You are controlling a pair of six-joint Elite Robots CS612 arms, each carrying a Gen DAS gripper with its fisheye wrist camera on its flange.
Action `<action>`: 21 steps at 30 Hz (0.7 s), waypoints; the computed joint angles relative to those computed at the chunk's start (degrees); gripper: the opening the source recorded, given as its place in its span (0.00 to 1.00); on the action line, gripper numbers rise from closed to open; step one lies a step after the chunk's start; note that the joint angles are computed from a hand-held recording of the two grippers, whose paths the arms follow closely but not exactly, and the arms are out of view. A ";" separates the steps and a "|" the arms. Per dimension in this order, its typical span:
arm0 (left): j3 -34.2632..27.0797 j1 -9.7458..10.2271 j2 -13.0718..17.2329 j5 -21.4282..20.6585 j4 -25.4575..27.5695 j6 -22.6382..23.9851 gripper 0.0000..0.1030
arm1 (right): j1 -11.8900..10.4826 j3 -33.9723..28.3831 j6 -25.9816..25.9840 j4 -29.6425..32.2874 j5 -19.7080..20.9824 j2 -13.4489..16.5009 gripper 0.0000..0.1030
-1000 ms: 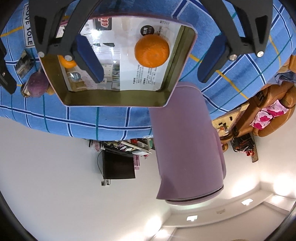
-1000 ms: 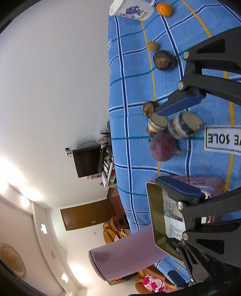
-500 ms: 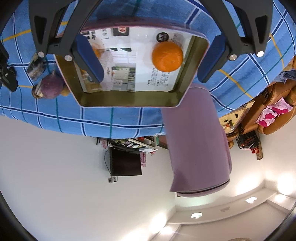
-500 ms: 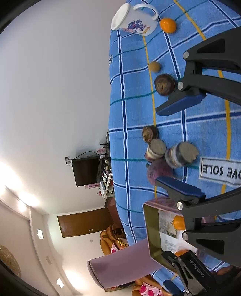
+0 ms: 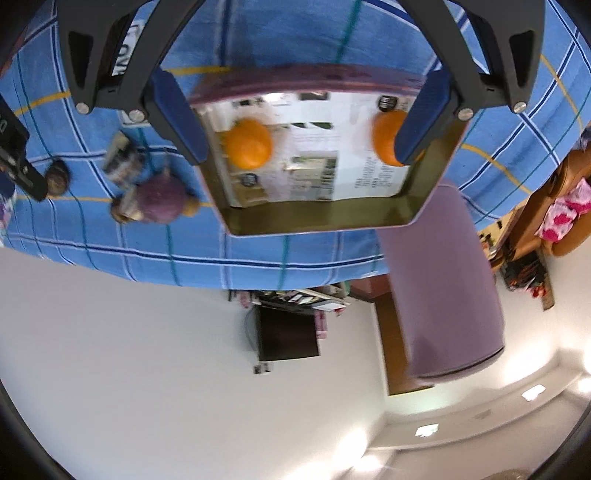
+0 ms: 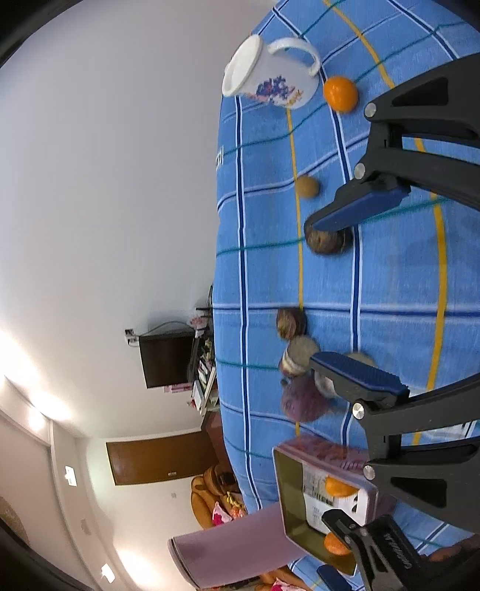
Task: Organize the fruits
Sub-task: 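Withdraw both open tools from the tin back over the bed cover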
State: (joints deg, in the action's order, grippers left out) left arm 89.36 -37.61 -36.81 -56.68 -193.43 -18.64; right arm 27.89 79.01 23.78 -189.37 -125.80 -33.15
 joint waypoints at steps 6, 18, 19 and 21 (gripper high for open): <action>-0.23 -1.49 0.04 -0.64 0.27 2.72 1.00 | -0.68 2.66 1.68 0.52 -1.51 -1.42 0.67; -1.21 -3.20 -0.20 -4.66 3.67 3.11 1.00 | -1.89 6.80 4.76 2.26 -3.89 -3.83 0.67; -1.32 -3.34 -0.15 -4.93 3.86 3.19 1.00 | -2.03 7.09 5.23 2.66 -3.93 -4.03 0.67; -1.75 -3.48 -0.07 -5.50 4.55 3.18 1.00 | -2.28 7.59 6.16 3.39 -4.02 -4.36 0.67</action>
